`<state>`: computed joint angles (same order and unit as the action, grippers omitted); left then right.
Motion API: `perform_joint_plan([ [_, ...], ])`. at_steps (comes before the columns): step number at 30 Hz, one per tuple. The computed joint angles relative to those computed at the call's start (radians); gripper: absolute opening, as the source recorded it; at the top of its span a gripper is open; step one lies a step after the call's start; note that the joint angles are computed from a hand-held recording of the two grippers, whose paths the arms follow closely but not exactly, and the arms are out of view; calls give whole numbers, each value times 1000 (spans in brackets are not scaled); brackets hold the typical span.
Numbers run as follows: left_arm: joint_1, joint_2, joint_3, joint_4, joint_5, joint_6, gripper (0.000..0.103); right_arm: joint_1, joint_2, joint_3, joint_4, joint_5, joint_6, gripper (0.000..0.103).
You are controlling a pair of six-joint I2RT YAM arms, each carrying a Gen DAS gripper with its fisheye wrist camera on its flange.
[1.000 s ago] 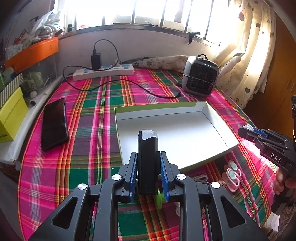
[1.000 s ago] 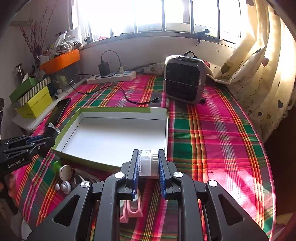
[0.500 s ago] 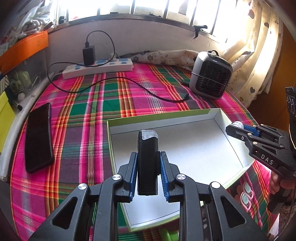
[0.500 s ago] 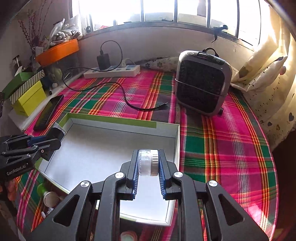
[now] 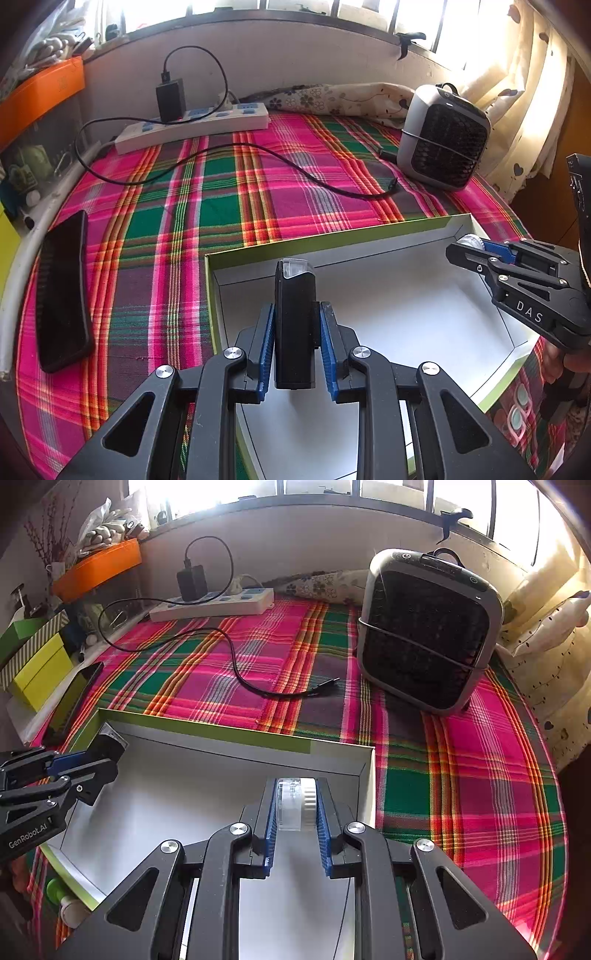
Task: Organize objects
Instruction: 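Carry the black device with the left gripper into the box while the right gripper carries the jar there, then open the left gripper to drop the black device while the right gripper releases the jar in the box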
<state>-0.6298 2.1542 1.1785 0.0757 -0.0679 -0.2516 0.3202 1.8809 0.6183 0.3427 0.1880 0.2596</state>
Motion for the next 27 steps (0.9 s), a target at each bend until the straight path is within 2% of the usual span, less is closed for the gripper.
perform_joint_plan([
  [8, -5, 26, 39, -27, -5, 9, 21, -15, 42, 32, -11, -17, -13, 20],
  [20, -4, 31, 48, -34, -10, 9, 22, 1, 58, 56, -27, 28, -14, 20],
  [22, -5, 32, 50, -37, -13, 12, 24, 2, 58, 57, -25, 20, -17, 24],
  [25, -4, 28, 49, -36, -1, 4, 27, 9, 59, 56, -16, 0, -20, 41],
  [27, -2, 24, 45, -33, 10, -5, 30, 22, 59, 51, -7, 9, -13, 49],
])
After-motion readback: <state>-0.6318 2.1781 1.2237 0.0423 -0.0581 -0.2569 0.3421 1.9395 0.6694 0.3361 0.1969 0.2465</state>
